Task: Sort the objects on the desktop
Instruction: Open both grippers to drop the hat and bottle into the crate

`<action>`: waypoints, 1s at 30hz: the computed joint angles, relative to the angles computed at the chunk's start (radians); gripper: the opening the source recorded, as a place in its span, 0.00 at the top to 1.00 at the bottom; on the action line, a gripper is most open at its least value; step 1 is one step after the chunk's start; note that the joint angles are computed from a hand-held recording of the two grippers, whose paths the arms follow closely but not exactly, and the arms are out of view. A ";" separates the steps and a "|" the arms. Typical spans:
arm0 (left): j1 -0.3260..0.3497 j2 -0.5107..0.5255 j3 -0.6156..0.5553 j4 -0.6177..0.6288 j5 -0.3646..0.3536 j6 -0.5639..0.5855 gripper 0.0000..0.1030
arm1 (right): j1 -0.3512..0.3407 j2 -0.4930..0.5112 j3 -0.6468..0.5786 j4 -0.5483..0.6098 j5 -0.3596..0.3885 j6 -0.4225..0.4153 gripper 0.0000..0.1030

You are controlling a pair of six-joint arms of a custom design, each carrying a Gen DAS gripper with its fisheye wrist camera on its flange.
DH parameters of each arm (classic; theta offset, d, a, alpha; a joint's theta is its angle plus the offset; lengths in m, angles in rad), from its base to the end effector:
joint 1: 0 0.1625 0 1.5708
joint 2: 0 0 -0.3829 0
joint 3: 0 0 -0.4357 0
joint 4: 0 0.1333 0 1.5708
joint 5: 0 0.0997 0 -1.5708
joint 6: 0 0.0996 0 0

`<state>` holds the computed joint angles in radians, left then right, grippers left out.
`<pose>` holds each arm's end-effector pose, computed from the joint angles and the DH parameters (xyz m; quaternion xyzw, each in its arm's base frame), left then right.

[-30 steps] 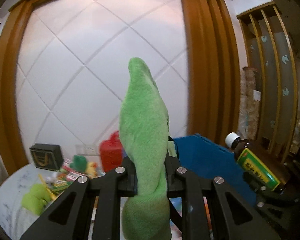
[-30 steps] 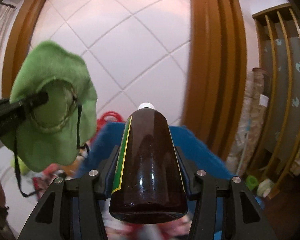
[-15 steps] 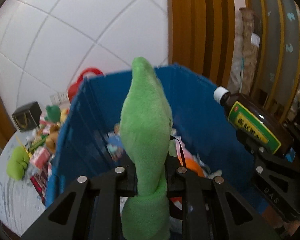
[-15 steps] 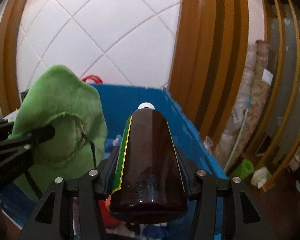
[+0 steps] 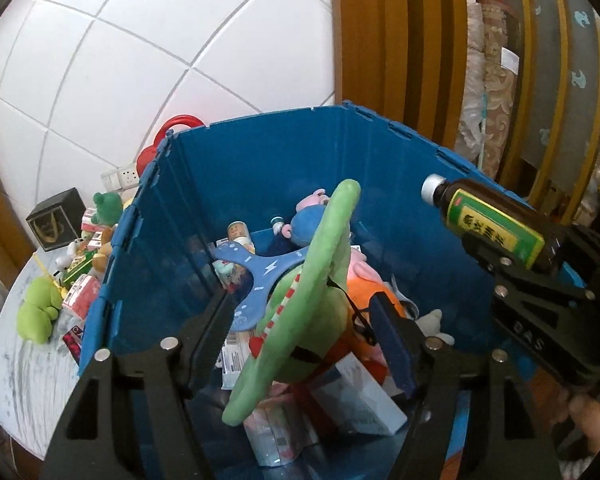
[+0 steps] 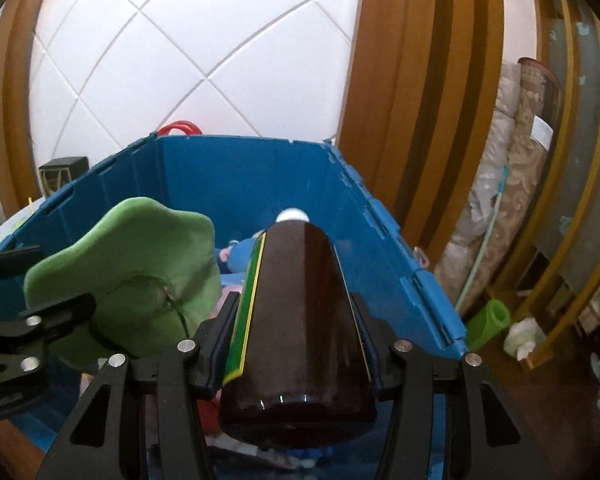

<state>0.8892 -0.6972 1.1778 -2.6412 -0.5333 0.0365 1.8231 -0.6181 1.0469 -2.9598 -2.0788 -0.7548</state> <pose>-0.3282 -0.7522 0.2203 0.1571 0.8286 -0.3898 0.3699 0.2911 -0.7891 0.2350 0.3126 -0.8079 0.3776 0.3270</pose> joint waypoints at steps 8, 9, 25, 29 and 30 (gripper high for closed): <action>-0.020 -0.031 0.060 -0.051 0.039 0.014 0.33 | -0.002 -0.023 0.040 -0.040 0.017 -0.020 0.11; -0.023 -0.036 0.069 -0.057 0.045 0.014 0.32 | -0.003 -0.026 0.044 -0.045 0.020 -0.025 0.07; -0.075 -0.108 0.215 -0.323 0.112 0.146 0.15 | 0.015 -0.143 0.239 -0.157 0.050 -0.065 0.00; -0.086 -0.116 0.234 -0.373 0.135 0.180 0.15 | 0.024 -0.155 0.264 -0.164 0.055 -0.065 0.00; -0.088 -0.121 0.241 -0.383 0.139 0.184 0.15 | 0.027 -0.156 0.267 -0.164 0.056 -0.065 0.00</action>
<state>0.8009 -0.8183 1.4186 -3.0241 -0.3941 0.2203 1.8497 -0.7736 1.3137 -3.1240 -2.0223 -0.8202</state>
